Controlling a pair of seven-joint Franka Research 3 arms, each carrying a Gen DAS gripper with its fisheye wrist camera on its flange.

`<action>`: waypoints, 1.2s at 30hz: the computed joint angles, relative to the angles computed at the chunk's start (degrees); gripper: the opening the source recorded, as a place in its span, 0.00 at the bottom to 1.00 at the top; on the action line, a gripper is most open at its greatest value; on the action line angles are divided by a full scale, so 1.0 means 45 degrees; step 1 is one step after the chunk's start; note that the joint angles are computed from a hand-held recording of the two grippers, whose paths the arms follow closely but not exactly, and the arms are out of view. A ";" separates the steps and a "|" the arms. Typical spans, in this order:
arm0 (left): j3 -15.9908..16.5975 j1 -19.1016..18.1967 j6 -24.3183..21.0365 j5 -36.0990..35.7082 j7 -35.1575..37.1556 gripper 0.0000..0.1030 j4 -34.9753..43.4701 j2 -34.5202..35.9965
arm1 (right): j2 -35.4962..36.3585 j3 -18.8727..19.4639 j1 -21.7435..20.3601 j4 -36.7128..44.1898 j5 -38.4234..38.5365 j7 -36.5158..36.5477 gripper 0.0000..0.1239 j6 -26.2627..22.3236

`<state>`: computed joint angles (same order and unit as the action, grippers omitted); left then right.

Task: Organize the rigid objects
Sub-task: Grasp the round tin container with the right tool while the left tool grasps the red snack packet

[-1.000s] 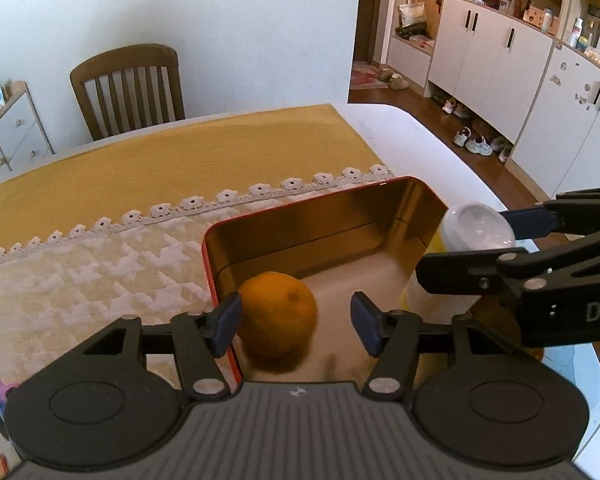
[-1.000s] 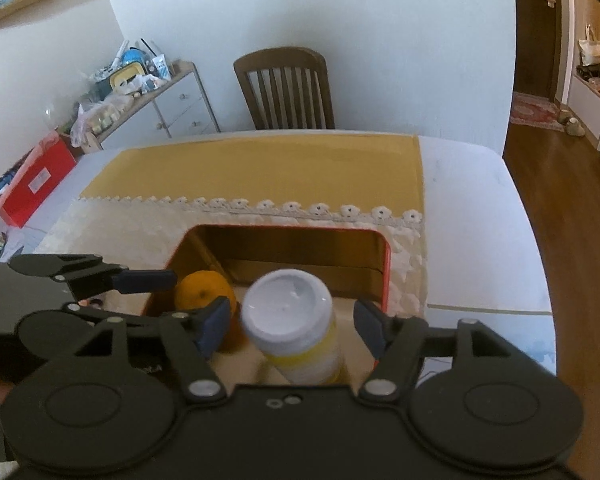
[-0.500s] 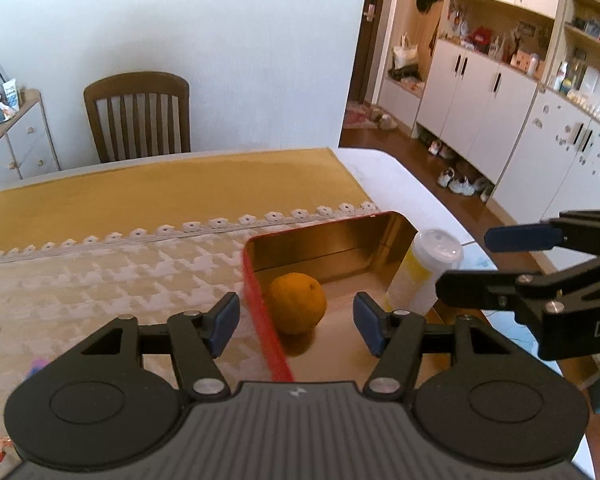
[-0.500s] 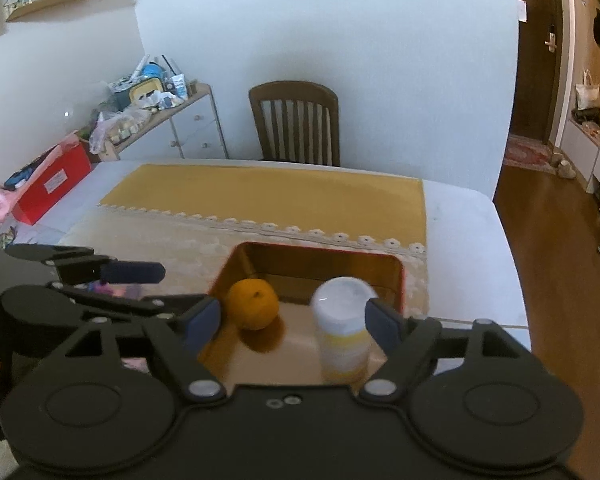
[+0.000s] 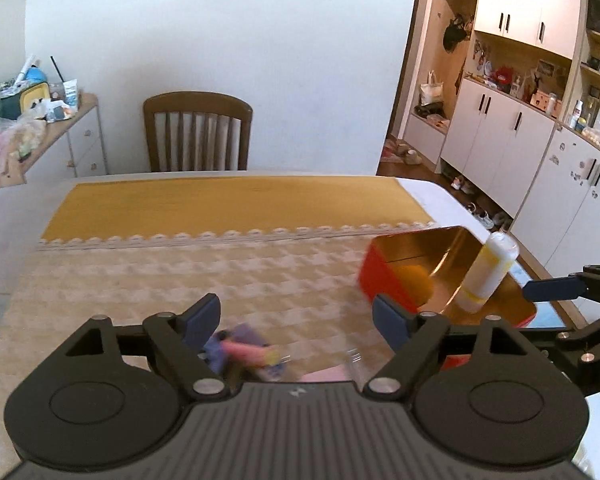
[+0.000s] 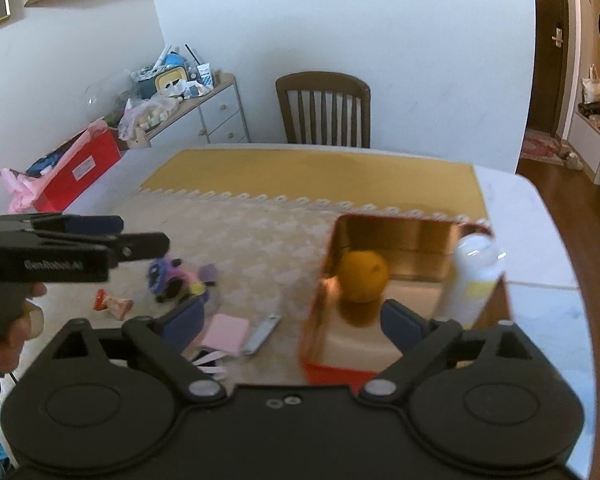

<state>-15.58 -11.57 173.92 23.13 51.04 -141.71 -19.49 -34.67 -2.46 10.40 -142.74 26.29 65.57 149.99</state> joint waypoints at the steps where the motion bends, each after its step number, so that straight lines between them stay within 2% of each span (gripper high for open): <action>1: 0.0363 -0.0223 0.0002 -0.0112 0.0362 0.81 -0.0195 -0.0131 | -0.0022 0.0222 -0.0015 -0.0108 -0.0015 0.0228 0.81 0.0134; 4: 0.1070 -0.0462 0.0136 -0.0365 0.1219 0.81 -0.0842 -0.0573 | -0.0035 0.0889 -0.0071 -0.0401 -0.0283 0.1127 0.82 0.0526; 8: 0.2183 -0.1023 0.0224 -0.1230 0.2502 0.81 -0.1567 -0.0945 | 0.0007 0.1289 0.0310 -0.0712 -0.0412 0.2086 0.83 0.0928; 13: 0.3047 -0.1315 0.0078 -0.2224 0.3823 0.81 -0.2335 -0.1201 | 0.0352 0.2044 0.0595 -0.0887 -0.1249 0.3224 0.83 0.1253; 19: 0.3517 -0.1372 -0.0143 -0.3264 0.5091 0.81 -0.3004 -0.1084 | 0.1168 0.2418 0.0976 -0.0568 -0.2139 0.4289 0.83 0.1172; 21: 0.3399 -0.1149 -0.0177 -0.3422 0.5296 0.81 -0.3035 -0.0850 | 0.1396 0.2524 0.1038 -0.0446 -0.2461 0.4578 0.83 0.1112; 26: 0.3656 -0.1254 0.0060 -0.4194 0.5959 0.81 -0.3049 -0.0297 | 0.1961 0.2713 0.1132 -0.0091 -0.3268 0.5164 0.83 0.1005; 34: 0.4658 -0.2455 0.0767 -0.5608 0.7126 0.80 -0.3176 -0.0001 | 0.2588 0.2624 0.1282 0.0275 -0.3873 0.5705 0.76 0.0939; 36: 0.4786 -0.2623 0.0909 -0.5833 0.7282 0.76 -0.3229 -0.0014 | 0.2666 0.2531 0.1381 0.0326 -0.3831 0.5706 0.74 0.0917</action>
<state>5.96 -23.37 178.01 -3.12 83.81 -156.24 -19.56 -22.67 8.93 16.62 -141.27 9.05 91.25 154.11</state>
